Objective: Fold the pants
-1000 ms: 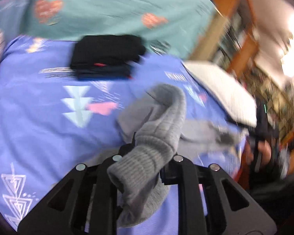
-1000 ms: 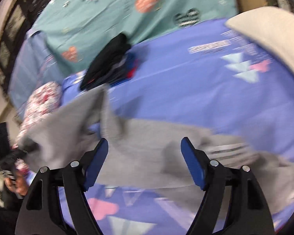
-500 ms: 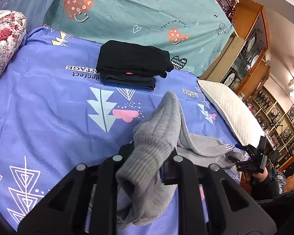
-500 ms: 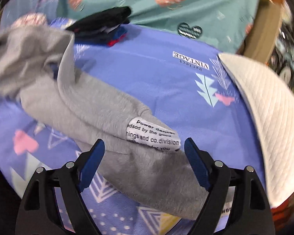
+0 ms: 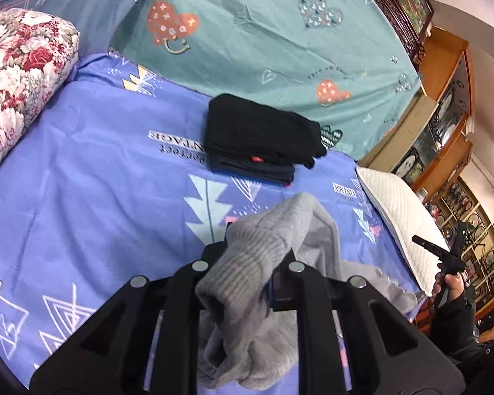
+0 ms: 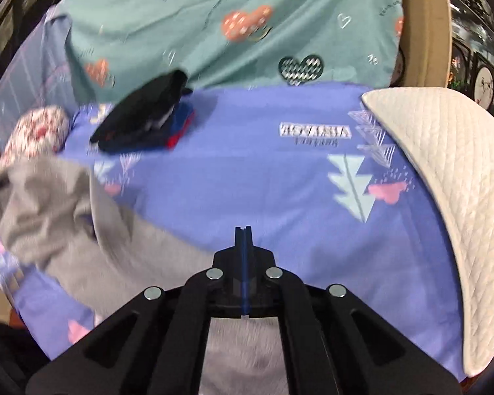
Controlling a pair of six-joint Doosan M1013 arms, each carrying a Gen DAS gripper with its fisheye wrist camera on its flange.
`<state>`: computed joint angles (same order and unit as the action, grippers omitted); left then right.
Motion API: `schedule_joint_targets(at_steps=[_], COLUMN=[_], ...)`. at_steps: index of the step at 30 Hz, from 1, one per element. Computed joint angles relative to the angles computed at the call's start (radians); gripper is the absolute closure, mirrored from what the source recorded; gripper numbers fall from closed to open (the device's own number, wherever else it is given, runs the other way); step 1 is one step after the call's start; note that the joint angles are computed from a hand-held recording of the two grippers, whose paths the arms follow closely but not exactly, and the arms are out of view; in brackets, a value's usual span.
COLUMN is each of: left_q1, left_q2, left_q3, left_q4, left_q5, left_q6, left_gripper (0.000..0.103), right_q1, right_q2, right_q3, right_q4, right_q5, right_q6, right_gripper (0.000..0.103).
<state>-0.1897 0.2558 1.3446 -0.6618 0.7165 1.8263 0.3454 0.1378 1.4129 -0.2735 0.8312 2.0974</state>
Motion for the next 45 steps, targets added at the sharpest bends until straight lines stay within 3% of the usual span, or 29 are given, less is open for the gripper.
schedule_joint_targets(at_steps=[2,4,5,6,8,11,14,16,17,18,23,26,29,31,33,34,38,41,43,45], left_q1=[0.013,0.026,0.028,0.028,0.029,0.032,0.035,0.036,0.037,0.036,0.035,0.036,0.038,0.048,0.053,0.052,0.052,0.059,0.059,0.054], left_q2=[0.026,0.055,0.065,0.073,0.081,0.093,0.101,0.102,0.101,0.099,0.093,0.111,0.162,0.210,0.257,0.270,0.285,0.290,0.300,0.307], left_q3=[-0.035,-0.069,-0.080,-0.089,-0.093,-0.096,-0.099,-0.096,-0.095,-0.093,-0.094,-0.124,-0.191,-0.244,-0.291,-0.302,-0.303,-0.303,-0.311,-0.316], left_q4=[0.015,0.027,0.038,0.050,0.052,0.050,0.054,0.051,0.051,0.055,0.074,0.082,0.135,0.142,0.171,0.189,0.186,0.137,0.117,0.126], left_q5=[0.021,0.056,0.067,0.074,0.072,0.072,0.070,0.066,0.064,0.062,0.060,0.072,0.123,0.185,0.259,0.281,0.307,0.312,0.329,0.341], left_q6=[-0.045,-0.081,-0.087,-0.088,-0.085,-0.102,-0.124,-0.135,-0.140,-0.144,-0.146,-0.157,-0.220,-0.264,-0.307,-0.318,-0.288,-0.259,-0.240,-0.235], left_gripper=[0.088,0.088,0.088,0.088,0.088,0.088,0.088,0.088,0.088,0.088,0.088,0.088,0.087,0.084,0.081,0.081,0.081,0.069,0.053,0.053], right_q1=[-0.015,-0.036,-0.037,-0.030,-0.004,0.031,0.056,0.069,0.064,0.048,-0.007,-0.025,-0.065,-0.106,-0.114,-0.114,-0.118,-0.128,-0.128,-0.134], right_q2=[0.049,0.075,0.084,0.087,0.083,0.086,0.103,0.122,0.131,0.133,0.142,0.183,0.278,0.352,0.386,0.392,0.356,0.330,0.312,0.301], right_q3=[-0.080,-0.122,-0.134,-0.136,-0.119,-0.092,-0.069,-0.068,-0.074,-0.079,-0.137,-0.208,-0.335,-0.426,-0.453,-0.454,-0.384,-0.336,-0.299,-0.269], right_q4=[-0.005,0.098,0.126,0.141,0.174,0.200,0.164,0.111,0.111,0.155,0.236,0.184,0.045,0.029,-0.017,-0.029,0.042,0.137,0.160,0.239], right_q5=[0.066,0.089,0.102,0.112,0.150,0.259,0.338,0.369,0.380,0.376,0.300,0.280,0.302,0.391,0.433,0.436,0.397,0.405,0.426,0.418], right_q6=[-0.016,-0.131,-0.209,-0.291,-0.504,-0.681,-0.727,-0.696,-0.685,-0.688,-0.656,-0.545,-0.251,-0.097,-0.043,-0.032,-0.021,-0.050,-0.043,-0.048], right_gripper=[0.103,0.099,0.079,0.051,0.031,0.031,0.032,0.049,0.073,0.083,0.093,0.095,0.101,0.093,0.067,0.062,0.022,0.019,0.016,0.016])
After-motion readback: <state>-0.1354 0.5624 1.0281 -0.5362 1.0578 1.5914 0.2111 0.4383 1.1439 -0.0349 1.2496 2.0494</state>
